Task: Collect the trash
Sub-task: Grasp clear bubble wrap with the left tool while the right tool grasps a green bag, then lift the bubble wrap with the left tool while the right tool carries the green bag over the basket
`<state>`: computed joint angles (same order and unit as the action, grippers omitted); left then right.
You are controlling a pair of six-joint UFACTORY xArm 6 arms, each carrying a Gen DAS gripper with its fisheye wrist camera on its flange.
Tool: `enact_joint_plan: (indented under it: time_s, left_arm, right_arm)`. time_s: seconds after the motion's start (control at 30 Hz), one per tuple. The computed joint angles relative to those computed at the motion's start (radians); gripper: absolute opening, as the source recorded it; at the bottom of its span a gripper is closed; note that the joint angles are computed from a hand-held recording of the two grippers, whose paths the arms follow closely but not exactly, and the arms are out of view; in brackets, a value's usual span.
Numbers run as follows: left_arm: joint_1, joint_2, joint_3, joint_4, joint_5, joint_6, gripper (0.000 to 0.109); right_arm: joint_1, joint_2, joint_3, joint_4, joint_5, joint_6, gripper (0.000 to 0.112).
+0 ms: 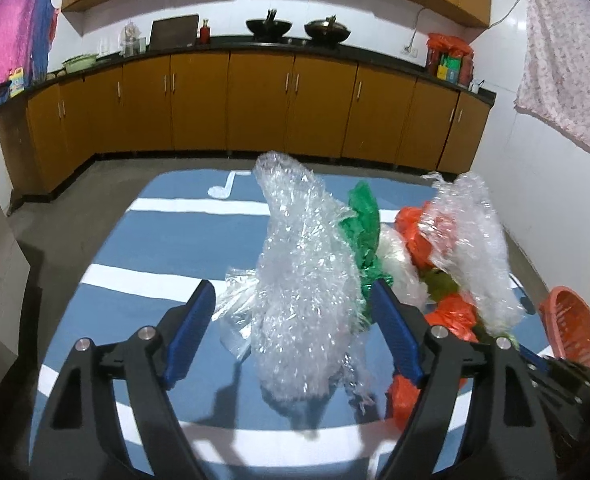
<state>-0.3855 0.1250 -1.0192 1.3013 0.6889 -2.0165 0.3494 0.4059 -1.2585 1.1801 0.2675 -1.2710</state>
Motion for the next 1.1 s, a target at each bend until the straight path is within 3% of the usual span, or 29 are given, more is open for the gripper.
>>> enact_joint_plan:
  time_s: [0.27, 0.33, 0.5, 0.57, 1.1]
  left_arm:
    - [0.039, 0.047, -0.027, -0.049, -0.048, 0.045, 0.075]
    - [0.046, 0.048, -0.026, -0.052, -0.069, 0.053, 0.066]
    - [0.048, 0.038, -0.011, -0.036, -0.103, 0.063, 0.022]
    - [0.039, 0.022, 0.003, -0.023, -0.094, 0.055, 0.016]
    - [-0.106, -0.178, 0.161, 0.011, 0.036, -0.029, 0.013]
  right_arm:
    - [-0.034, -0.031, 0.028, 0.082, 0.019, -0.067, 0.007]
    - [-0.036, -0.042, 0.038, 0.098, 0.023, -0.088, 0.007]
    - [-0.043, -0.070, 0.069, 0.149, 0.017, -0.166, 0.007]
    - [-0.046, -0.076, 0.073, 0.154, 0.019, -0.172, 0.007]
    - [-0.078, -0.256, 0.209, 0.372, 0.017, -0.452, 0.006]
